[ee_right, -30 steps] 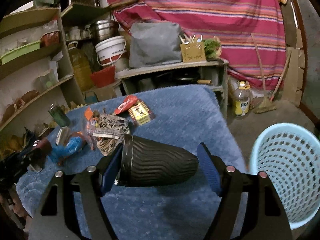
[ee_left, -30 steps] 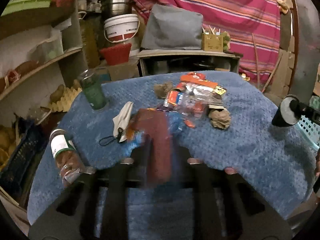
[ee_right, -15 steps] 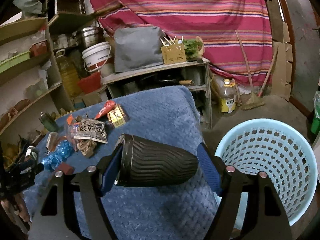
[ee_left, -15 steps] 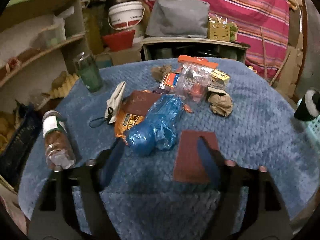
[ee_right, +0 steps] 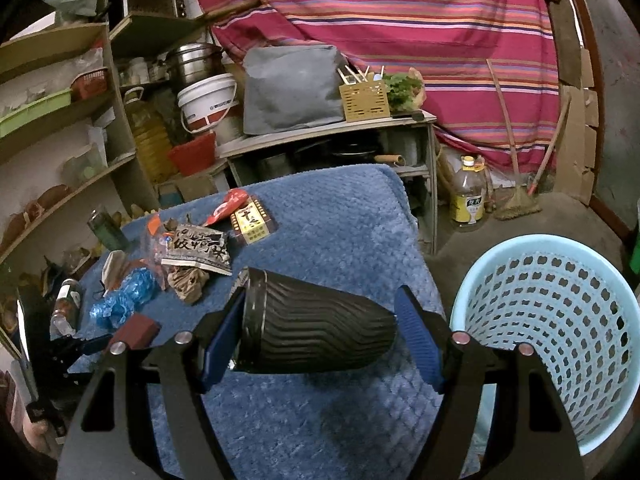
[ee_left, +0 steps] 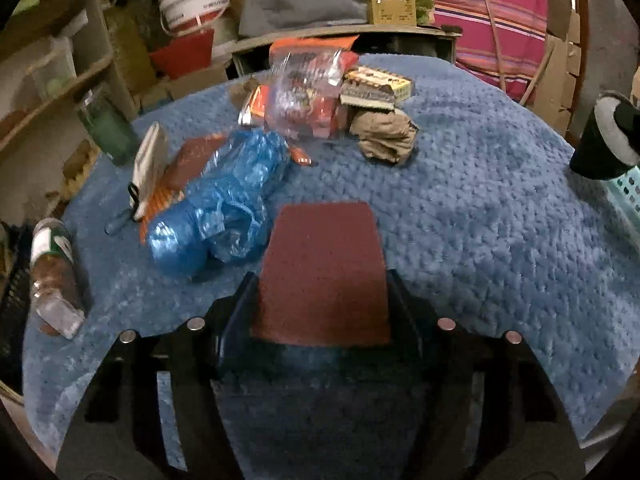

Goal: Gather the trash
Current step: 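Carry the black cup and maroon pad over the light-blue basket with both tools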

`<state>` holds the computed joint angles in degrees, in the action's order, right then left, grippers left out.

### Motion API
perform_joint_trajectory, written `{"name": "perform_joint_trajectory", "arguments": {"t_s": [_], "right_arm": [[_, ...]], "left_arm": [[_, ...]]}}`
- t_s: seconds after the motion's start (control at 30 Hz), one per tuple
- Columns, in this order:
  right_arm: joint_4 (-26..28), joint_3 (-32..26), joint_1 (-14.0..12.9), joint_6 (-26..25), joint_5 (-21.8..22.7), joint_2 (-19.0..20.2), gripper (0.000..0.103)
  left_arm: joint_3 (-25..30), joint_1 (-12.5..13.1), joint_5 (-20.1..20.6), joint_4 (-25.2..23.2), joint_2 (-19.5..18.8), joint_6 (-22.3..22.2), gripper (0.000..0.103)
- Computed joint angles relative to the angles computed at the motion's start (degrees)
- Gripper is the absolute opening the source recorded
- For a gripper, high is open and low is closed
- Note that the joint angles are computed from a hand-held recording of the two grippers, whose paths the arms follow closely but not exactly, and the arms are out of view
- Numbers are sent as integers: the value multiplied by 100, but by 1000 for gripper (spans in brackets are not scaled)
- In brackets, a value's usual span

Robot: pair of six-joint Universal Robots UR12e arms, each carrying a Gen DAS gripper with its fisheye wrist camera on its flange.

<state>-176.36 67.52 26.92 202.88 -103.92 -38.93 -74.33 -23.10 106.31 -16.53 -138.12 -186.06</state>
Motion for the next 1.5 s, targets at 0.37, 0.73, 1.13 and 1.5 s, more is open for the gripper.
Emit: {"name": "perform_joint_trajectory", "arguments": {"t_s": [0.37,0.73,1.13,1.5], "right_arm": [[-373,425,-115,115,-520,-274,73],[-69,1172,-396,265,-1577,-713,73],[-187,1701,-711,660,-1675,-902,73],[-319,1989,-821,858,-1571,-997,73]], "left_arm": [[276,-336,68,923,-80,219,62],[1730,-765,-336,855,-851,467,62],[3549,-1082,-963,-13,-1819,375,62],[4669,-1147,-1206,-823,-2389,419,63]]}}
